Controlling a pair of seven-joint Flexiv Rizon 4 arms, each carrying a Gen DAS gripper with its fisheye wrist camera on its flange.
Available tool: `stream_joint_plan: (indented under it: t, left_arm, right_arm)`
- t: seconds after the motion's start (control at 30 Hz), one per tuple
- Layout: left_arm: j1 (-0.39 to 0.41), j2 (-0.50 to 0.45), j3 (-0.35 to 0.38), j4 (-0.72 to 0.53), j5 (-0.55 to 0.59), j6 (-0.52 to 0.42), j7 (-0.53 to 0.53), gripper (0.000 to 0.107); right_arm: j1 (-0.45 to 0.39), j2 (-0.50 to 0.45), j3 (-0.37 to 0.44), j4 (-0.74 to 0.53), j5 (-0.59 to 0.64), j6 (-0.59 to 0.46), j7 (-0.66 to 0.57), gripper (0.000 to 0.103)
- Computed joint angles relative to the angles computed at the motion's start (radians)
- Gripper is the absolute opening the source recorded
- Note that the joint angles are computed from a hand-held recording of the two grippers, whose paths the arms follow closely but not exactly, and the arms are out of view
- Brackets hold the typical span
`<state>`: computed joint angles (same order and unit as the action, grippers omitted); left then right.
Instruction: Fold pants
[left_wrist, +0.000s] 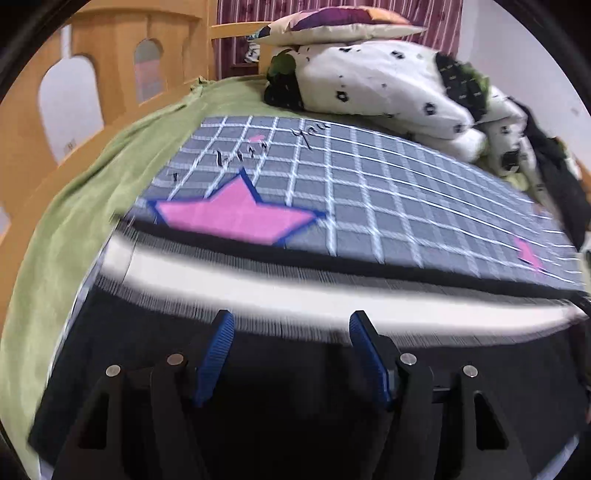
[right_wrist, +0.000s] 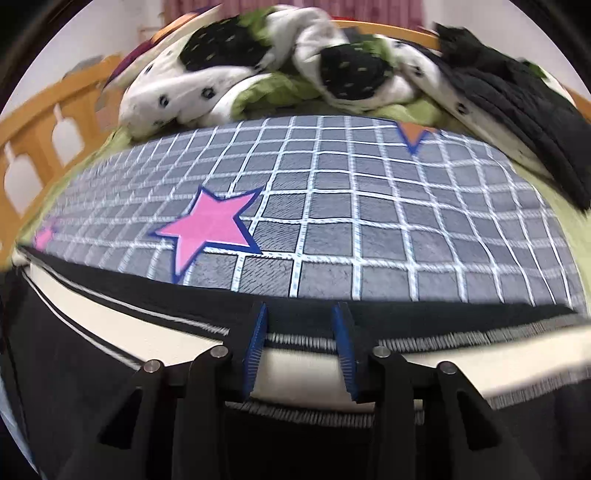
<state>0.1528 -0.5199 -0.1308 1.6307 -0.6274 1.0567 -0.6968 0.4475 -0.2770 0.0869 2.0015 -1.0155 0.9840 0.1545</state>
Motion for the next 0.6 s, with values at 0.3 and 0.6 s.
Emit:
stream_joint_plan:
  t: [0.3, 0.6]
  left_arm:
    - [0.067, 0.267, 0.026, 0.384, -0.458, -0.048, 0.268, 0.062]
    - [0.119, 0.118, 0.108, 0.242, -0.542, -0.17, 0.077, 0.052]
  right_arm:
    - [0.082, 0.108, 0.093, -0.023, 0.001, -0.189, 0.081, 0.06]
    - [0.169, 0.182, 0.185, -0.101, 0.044, -0.395, 0.08, 0.061]
